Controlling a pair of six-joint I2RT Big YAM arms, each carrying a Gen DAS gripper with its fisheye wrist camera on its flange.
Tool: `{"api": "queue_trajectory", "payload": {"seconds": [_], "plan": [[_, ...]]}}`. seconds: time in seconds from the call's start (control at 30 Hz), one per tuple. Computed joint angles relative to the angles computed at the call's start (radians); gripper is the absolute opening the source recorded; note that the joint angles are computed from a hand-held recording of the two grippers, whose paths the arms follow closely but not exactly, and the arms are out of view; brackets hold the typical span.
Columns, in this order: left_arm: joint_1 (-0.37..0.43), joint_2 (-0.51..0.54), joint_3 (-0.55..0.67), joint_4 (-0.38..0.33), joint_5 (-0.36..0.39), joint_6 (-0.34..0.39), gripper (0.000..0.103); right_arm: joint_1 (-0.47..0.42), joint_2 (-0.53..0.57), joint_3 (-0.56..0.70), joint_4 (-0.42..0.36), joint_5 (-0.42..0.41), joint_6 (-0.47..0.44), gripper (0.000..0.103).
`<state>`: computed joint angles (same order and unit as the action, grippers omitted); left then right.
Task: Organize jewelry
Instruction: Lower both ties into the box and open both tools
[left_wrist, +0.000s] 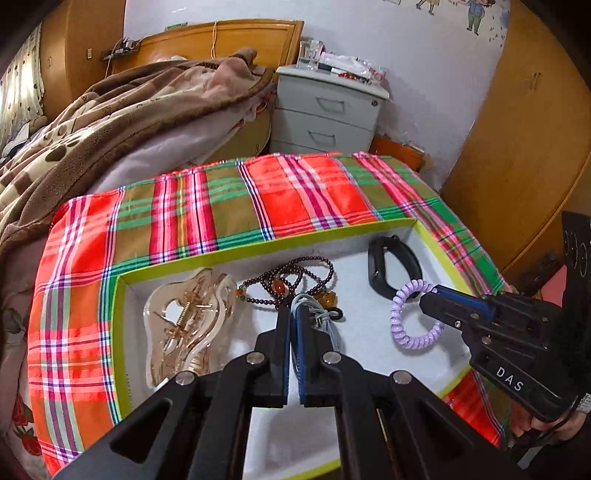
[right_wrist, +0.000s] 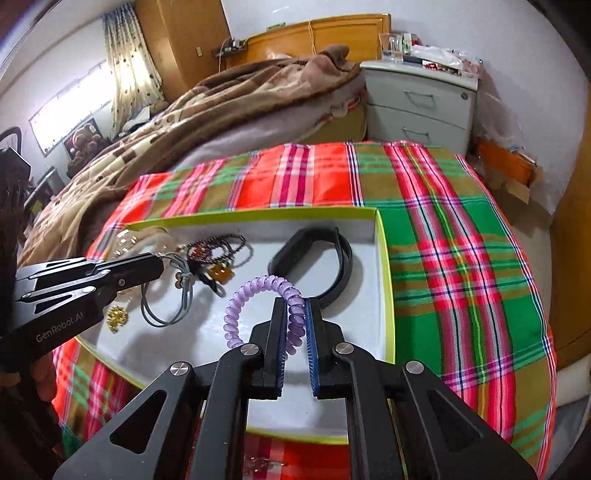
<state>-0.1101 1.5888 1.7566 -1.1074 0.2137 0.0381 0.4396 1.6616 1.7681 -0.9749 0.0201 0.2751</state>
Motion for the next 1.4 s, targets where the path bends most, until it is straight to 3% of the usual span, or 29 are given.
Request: {"api": "queue_trajectory", "payload": {"seconds": [0.63, 1.03, 1.2, 1.4], "plan": [[0.003, 0.026, 0.002, -0.026, -0.017, -0.018, 0.005, 0.009, 0.030, 0.034, -0.049, 0.063, -0.032, 0.010], [0.001, 0.027, 0.002, -0.033, -0.024, -0.019, 0.033, 0.002, 0.024, 0.024, -0.035, 0.060, -0.013, 0.016], [0.003, 0.020, -0.003, -0.030, -0.028, -0.028, 0.040, 0.000, 0.014, 0.013, -0.021, 0.058, -0.001, 0.026], [0.005, -0.009, -0.021, -0.018, -0.016, -0.030, 0.044, 0.003, -0.012, -0.010, 0.005, 0.058, 0.013, 0.026]]}}
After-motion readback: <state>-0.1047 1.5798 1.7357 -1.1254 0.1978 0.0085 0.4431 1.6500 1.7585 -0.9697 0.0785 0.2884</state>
